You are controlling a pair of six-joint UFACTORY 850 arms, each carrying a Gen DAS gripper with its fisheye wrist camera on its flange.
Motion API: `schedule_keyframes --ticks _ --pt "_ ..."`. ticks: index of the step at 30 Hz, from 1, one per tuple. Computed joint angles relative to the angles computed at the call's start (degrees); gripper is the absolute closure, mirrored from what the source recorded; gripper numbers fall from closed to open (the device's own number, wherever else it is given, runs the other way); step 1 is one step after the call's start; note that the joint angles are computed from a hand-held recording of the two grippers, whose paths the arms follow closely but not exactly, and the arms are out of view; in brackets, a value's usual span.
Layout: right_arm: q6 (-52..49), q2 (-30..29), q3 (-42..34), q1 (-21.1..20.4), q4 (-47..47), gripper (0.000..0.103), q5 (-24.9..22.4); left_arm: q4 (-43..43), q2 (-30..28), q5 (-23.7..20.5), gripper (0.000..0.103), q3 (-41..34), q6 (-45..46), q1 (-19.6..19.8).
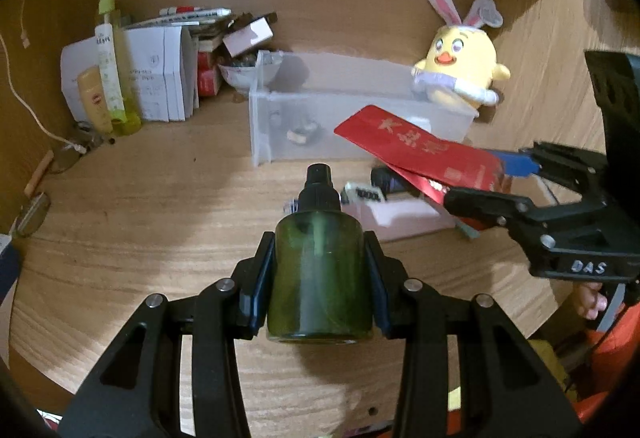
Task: Organize objects
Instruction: 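Carry the bottle and tea bag over the box, lowering the bottle inside with the left tool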
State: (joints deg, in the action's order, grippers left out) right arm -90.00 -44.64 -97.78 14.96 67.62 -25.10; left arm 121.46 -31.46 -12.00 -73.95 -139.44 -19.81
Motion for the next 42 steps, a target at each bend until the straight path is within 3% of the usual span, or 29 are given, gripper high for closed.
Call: schedule_keyframes --ticks 12,22,30,42 --pt "-8.48 3.09 2.21 -1.76 12.09 0.049 -1.77 2.02 0.10 -2.61 0.062 -3.83 -1.14 0.72" --pt "-1.41 -0.41 -5.65 -3.34 11.37 0.049 -2.78 -5.05 -2.04 -2.53 0.062 -9.67 7.45 1.87" --pt "6.73 -5.21 -15.52 -3.81 6.70 0.049 -2.71 -5.53 -4.12 -2.13 0.062 -14.32 8.06 2.37" --pt "25.92 -15.40 -33.34 -2.53 -11.90 0.049 -2.39 -31.89 -11.54 -1.10 0.062 -27.28 36.72 2.91"
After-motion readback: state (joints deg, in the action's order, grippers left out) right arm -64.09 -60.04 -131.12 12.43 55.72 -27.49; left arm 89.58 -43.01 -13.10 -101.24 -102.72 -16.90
